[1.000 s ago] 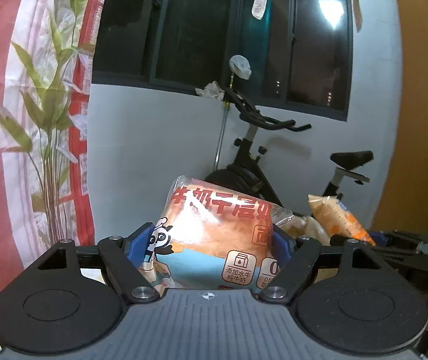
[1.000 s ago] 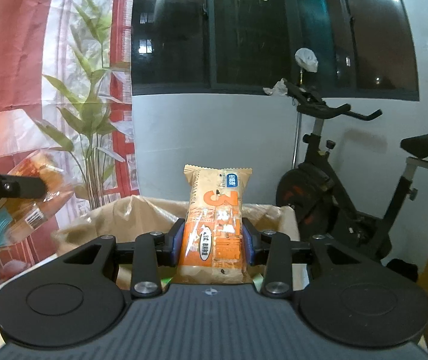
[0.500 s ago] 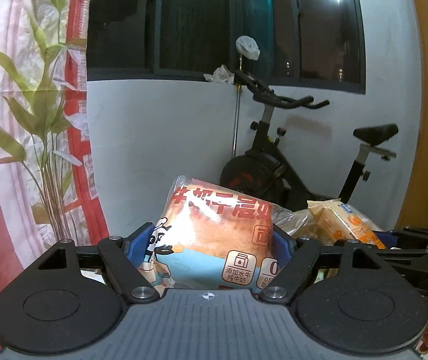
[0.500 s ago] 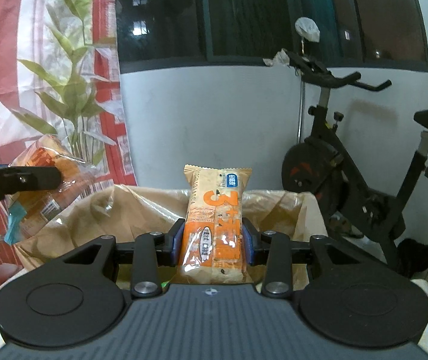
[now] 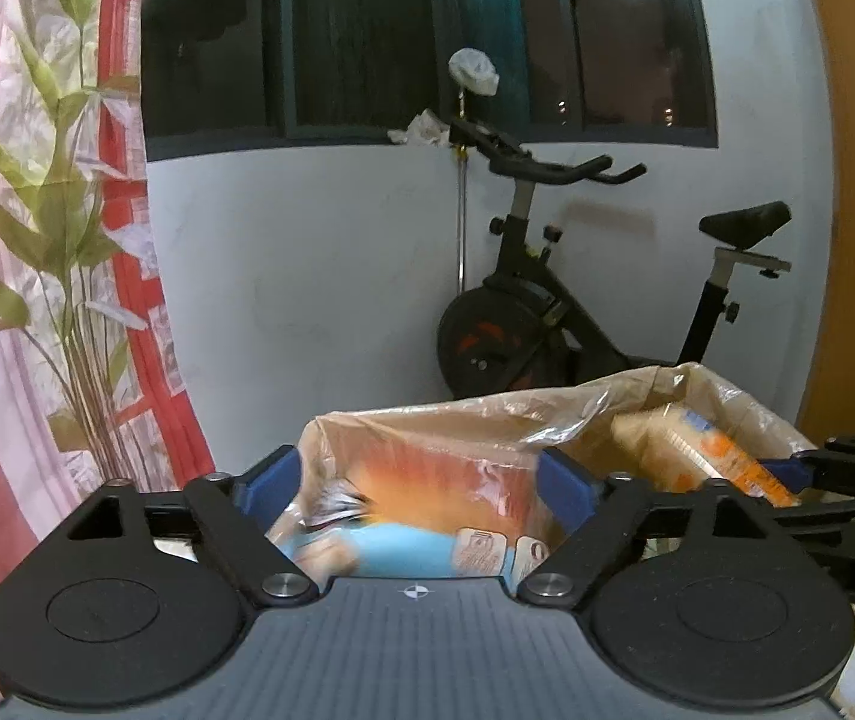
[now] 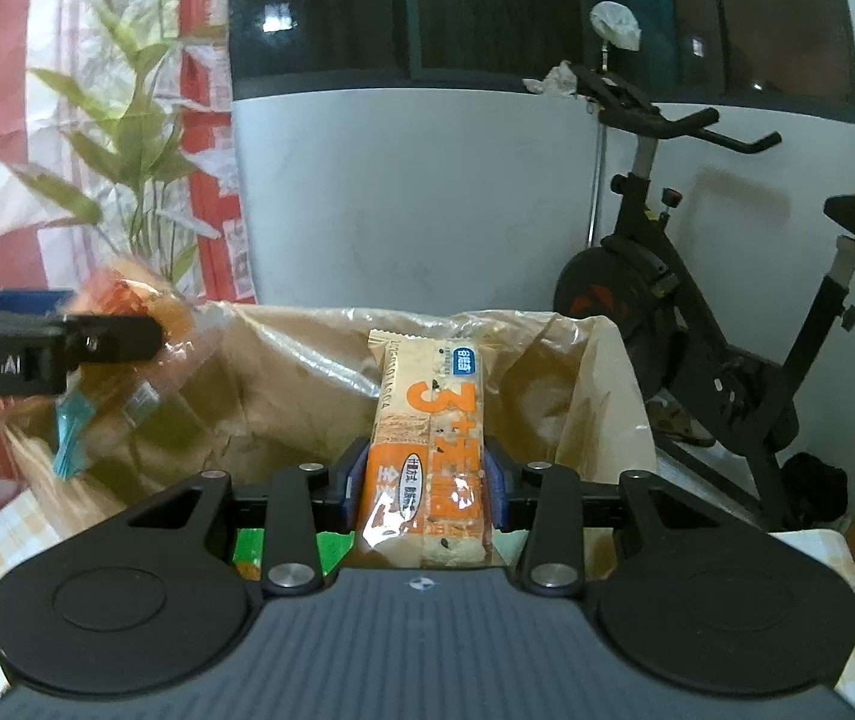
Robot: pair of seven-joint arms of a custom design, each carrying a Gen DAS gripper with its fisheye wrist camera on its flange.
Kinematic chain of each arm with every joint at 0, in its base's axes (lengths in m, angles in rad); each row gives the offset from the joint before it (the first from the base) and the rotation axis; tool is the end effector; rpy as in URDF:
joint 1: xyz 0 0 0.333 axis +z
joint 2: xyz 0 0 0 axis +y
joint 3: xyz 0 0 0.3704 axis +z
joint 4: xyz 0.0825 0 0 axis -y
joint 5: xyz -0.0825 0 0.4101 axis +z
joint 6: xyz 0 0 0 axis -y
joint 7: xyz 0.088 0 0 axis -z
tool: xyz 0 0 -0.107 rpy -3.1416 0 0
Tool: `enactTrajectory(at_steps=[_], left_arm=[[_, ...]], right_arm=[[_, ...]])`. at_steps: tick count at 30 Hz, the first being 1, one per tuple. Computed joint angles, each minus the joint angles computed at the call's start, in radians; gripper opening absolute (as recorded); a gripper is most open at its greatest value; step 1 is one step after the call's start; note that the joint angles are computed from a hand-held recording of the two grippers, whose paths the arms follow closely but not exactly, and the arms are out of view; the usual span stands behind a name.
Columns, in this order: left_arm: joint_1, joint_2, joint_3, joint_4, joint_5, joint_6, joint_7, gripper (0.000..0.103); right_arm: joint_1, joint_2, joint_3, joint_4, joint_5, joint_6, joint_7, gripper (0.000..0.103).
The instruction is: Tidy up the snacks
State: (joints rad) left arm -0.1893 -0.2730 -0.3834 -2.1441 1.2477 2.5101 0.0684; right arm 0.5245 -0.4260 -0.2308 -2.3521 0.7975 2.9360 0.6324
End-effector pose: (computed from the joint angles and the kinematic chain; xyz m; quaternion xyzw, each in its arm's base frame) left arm 0.4333 -0.3145 0.6186 -0.6016 0.5696 -0.3472 0.4394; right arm 0.4690 0.0741 0.6281 -0.7357 0.4384 -0.2483 0.4526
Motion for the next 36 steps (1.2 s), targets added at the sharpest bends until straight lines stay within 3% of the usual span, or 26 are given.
enactTrajectory(at_steps=[4,6,8,27,30,36], left_arm=[[-0.005,-0.016,-0.006,-0.008,-0.005,-0.015,0.017,0.093],[-0.007,-0.028,-0.006,-0.016,-0.022,-0.018,0.025,0.093],[-0.006,-0.046,-0.006,-0.029,-0.036,-0.012,0.027,0.093],[0.053,-0.315,-0.075,-0.206,-0.296,0.032,0.113,0.093],[0.056,-0.366,-0.085,-0.242,-0.358,0.031,0.148,0.093],[0.061,-0.48,-0.107,-0.335,-0.484,0.044,0.19,0.093]], right_arm=[[-0.005,-0.016,0.003,-0.018,-0.015,0.001,-0.004,0.045],[-0.012,-0.025,0.01,-0.024,-0.021,0.004,0.014,0.061],[-0.005,-0.039,0.007,-0.031,-0.022,0.013,0.024,0.066],[-0.035,-0.259,0.023,-0.173,-0.246,-0.024,0.208,0.066],[-0.026,-0.302,0.005,-0.199,-0.269,-0.034,0.229,0.073],[-0.02,-0.387,-0.016,-0.27,-0.313,-0.019,0.256,0.075]])
